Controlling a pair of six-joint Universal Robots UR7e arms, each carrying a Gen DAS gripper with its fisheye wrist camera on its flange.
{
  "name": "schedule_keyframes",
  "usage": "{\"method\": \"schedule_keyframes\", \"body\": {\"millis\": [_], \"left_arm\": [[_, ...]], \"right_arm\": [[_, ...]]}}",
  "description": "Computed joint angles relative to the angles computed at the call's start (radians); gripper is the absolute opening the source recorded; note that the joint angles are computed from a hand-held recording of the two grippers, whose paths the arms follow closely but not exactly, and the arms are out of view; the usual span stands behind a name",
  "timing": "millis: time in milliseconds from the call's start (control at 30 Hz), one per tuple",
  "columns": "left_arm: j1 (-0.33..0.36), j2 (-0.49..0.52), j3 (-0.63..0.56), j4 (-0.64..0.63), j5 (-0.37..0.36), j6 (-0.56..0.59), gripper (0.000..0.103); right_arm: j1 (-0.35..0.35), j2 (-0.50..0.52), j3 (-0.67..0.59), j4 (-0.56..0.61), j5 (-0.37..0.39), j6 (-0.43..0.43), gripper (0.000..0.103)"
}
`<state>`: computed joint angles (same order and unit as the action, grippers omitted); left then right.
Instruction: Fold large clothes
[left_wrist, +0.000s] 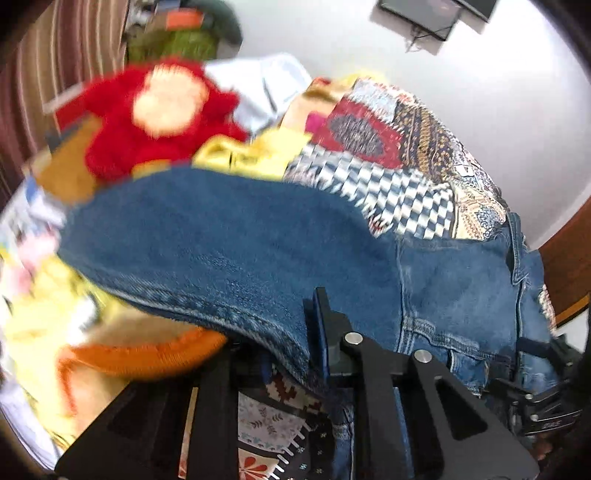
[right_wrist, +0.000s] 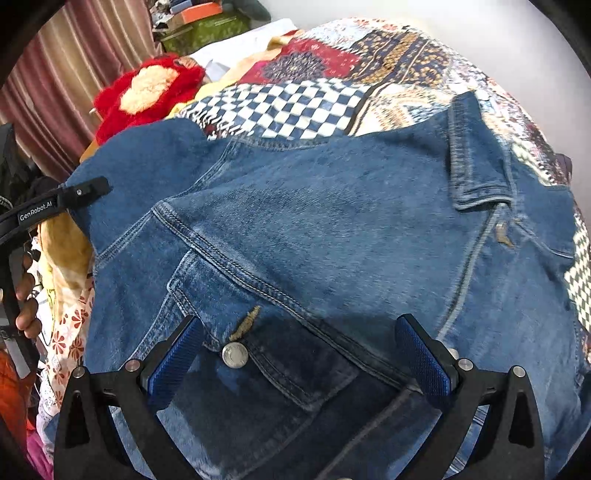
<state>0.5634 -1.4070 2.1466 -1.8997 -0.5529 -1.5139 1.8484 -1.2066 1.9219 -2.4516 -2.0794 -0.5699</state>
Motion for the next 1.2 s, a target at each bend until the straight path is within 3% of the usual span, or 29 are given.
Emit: {"method": "schedule_keyframes", "body": {"millis": [133,333,400,467,567,733,867,900,967,1033,1200], "left_arm": [[-0.024,0.018,-0.057,0.059,0.041,0.006,0.014],[-0.097,0.097,-0.143,0.068,0.112,0.112,0.011],[-0.114,0.138,-0.148,-0.051,0.107,0.238,0.008],[-0.112,0.186,-0.159,-0.169,0.068,0.359,0.008],[-0.082,0.254,-0.177,-0.242,-0.026,0.418,0.008],[0.02,0.277,-0.116,-0.379,-0.256,0.377,0.008],[0.028,0.264,-0.091,-0.353,-0.298,0.341,0.008],[0.023,0.247,-0.081,-0.356,-0.305,0.341,0.011],[0.01,0.212,-0.066,-0.35,-0.305,0.333,0.027],[-0.017,0.171,-0.051,-0.32,-0.264,0.298,0.056],[-0.048,0.045,-0.002,-0.257,-0.161,0.223,0.062]], "right_arm": [[0.0,-0.048,0.003,-0.018,0.01,-0.011,0.103],[-0.012,-0.13,-0.01,-0.02,0.025,-0.014,0.103],[-0.02,-0.158,-0.014,-0.008,0.034,-0.008,0.103],[-0.029,-0.183,-0.013,0.001,0.043,-0.003,0.103],[-0.038,-0.216,-0.001,0.0,0.046,0.001,0.103],[-0.049,-0.244,0.003,0.051,0.039,0.018,0.103],[-0.045,-0.253,0.025,0.039,0.019,-0.005,0.103],[-0.042,-0.252,0.026,0.042,0.019,-0.009,0.103],[-0.036,-0.248,0.029,0.04,0.021,-0.017,0.103],[-0.023,-0.236,0.03,0.036,0.018,-0.017,0.103],[0.006,-0.199,0.025,0.055,0.04,0.014,0.103]]}}
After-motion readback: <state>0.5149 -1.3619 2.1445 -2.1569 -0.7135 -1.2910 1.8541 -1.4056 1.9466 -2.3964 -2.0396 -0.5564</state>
